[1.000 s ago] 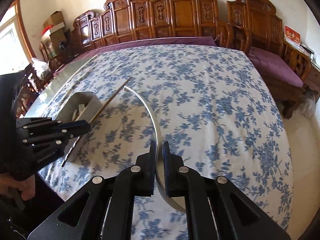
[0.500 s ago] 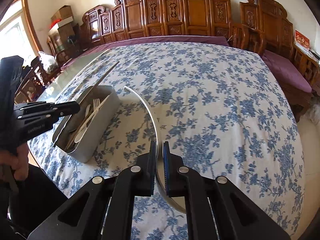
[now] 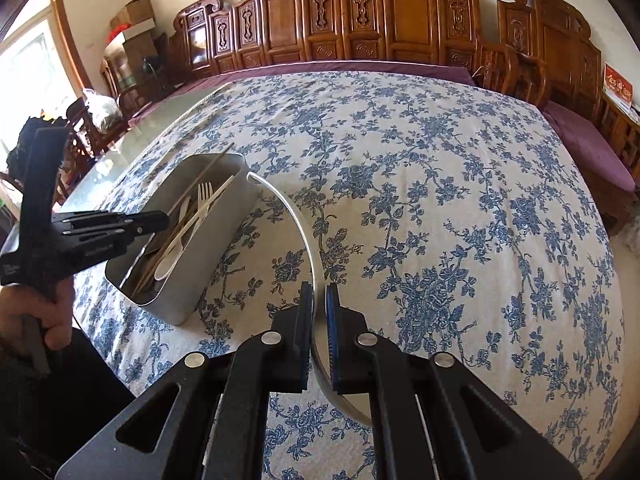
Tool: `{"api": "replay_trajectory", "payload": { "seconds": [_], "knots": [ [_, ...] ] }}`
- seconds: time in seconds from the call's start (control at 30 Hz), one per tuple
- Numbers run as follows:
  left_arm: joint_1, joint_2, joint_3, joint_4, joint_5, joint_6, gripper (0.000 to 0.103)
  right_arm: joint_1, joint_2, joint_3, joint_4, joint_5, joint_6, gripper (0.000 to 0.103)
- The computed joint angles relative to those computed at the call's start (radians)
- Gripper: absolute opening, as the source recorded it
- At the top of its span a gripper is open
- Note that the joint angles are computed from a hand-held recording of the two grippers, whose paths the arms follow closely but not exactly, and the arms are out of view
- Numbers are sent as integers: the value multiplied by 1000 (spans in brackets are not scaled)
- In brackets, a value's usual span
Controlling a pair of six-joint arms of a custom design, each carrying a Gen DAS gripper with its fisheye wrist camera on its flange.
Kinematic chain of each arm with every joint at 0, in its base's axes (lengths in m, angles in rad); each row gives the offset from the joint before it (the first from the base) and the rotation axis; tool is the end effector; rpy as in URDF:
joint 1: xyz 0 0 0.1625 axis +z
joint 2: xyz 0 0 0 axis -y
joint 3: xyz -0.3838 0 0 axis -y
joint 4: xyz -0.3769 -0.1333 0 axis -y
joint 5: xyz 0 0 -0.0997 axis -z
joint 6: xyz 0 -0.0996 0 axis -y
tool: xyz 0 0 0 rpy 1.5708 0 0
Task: Organize utensils
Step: 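Lower the chopstick into the grey tray and open the left tool while the right holds the spoon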
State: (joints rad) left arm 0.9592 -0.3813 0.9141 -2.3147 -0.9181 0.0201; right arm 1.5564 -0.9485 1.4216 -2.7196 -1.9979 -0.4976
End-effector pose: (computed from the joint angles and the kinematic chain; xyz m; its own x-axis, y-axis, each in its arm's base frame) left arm -0.2978 -0.7621 0.0574 -0.7121 0.3680 -0.5979 0.5759 0.7933 -0.1976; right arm 0.0820 -0.6950 0.2942 -0.8018 -0.1332 0.5826 -0.4227 0.8155 -0.3953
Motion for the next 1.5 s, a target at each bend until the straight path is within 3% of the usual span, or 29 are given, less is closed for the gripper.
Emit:
{"api": "replay_trajectory", "payload": {
  "seconds": [0.33, 0.7, 1.17, 1.5],
  "knots": [
    [17, 37, -57, 74, -4, -24, 4, 0, 22, -22, 16, -5, 3, 8],
    [31, 32, -57, 98, -54, -38, 4, 7, 43, -41, 27, -13, 7, 8],
    [13, -64, 90, -103, -5, 51, 4, 50, 82, -78, 55, 14, 55, 8],
    [16, -113, 125, -196, 31, 97, 4, 101, 162, -153, 100, 53, 90, 8]
  ]
}}
